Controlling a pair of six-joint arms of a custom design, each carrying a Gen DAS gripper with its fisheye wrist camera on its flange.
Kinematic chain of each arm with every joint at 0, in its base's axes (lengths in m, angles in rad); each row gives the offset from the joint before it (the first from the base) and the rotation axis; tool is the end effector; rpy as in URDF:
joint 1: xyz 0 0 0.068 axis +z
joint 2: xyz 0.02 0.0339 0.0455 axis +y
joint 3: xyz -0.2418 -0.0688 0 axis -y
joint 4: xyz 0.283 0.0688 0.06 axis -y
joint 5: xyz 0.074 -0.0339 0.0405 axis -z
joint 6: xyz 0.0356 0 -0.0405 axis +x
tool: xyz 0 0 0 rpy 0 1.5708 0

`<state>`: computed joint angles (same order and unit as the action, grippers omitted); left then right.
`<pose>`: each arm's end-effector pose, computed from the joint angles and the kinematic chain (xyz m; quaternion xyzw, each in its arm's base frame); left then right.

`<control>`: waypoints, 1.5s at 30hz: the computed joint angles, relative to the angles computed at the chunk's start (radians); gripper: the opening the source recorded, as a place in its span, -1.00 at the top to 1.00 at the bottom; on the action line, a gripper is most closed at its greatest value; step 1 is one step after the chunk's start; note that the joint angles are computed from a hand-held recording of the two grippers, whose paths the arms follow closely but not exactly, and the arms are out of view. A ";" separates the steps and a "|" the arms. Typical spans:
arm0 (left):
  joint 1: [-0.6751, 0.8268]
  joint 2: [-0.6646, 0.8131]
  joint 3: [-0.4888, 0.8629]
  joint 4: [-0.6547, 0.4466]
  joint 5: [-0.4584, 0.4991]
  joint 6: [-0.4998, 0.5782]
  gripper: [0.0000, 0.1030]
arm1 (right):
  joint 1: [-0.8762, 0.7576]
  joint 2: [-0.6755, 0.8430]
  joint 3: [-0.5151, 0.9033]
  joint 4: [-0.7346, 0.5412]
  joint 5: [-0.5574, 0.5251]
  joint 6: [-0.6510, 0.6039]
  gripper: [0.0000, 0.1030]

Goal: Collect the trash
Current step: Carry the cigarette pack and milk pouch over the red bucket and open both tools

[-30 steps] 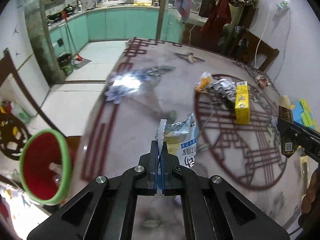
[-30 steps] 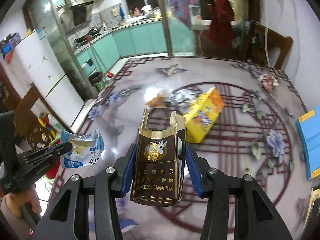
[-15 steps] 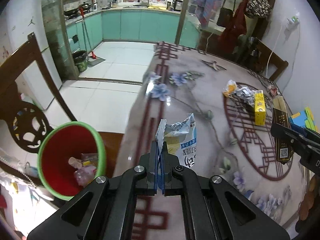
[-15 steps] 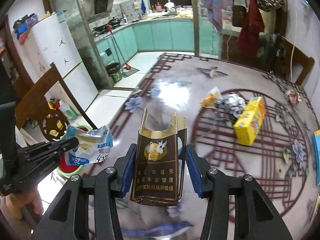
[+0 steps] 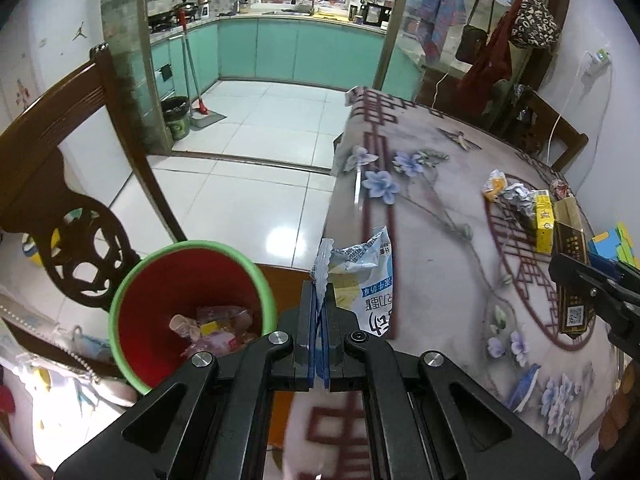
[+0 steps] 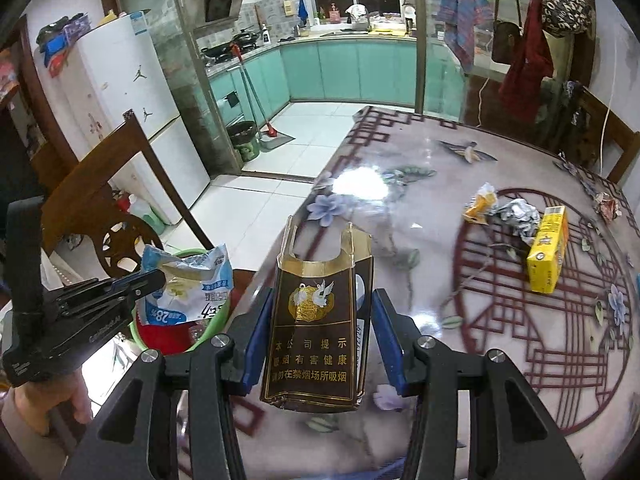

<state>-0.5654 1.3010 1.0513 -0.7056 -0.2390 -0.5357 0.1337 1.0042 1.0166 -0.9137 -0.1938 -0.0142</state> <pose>0.2640 -0.1575 0.2461 -0.0221 0.9467 -0.0605 0.3157 0.2370 0.0388 0.2956 -0.1012 0.9351 0.1107 0.3209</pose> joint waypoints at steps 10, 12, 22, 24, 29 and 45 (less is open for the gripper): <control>0.136 -0.097 -0.099 0.006 0.051 0.064 0.96 | 0.208 0.047 0.014 0.046 0.097 0.130 0.10; 0.168 -0.118 -0.122 0.003 0.063 0.076 0.96 | 0.247 0.074 0.023 0.065 0.109 0.153 0.10; 0.319 -0.210 -0.211 -0.011 0.114 0.135 0.96 | 0.421 0.245 0.110 0.133 0.157 0.215 0.10; 0.357 -0.213 -0.227 -0.012 0.122 0.155 0.96 | 0.448 0.289 0.131 0.154 0.156 0.225 0.10; 0.442 -0.206 -0.252 0.000 0.152 0.188 0.96 | 0.507 0.415 0.188 0.216 0.131 0.229 0.10; 0.600 -0.036 -0.219 0.066 0.212 0.291 0.95 | 0.561 0.744 0.386 0.266 0.060 0.176 0.10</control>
<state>0.0342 1.2650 0.8327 -0.6391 -0.0273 -0.2450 0.6947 1.7483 1.4021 -0.6480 -0.1338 0.1617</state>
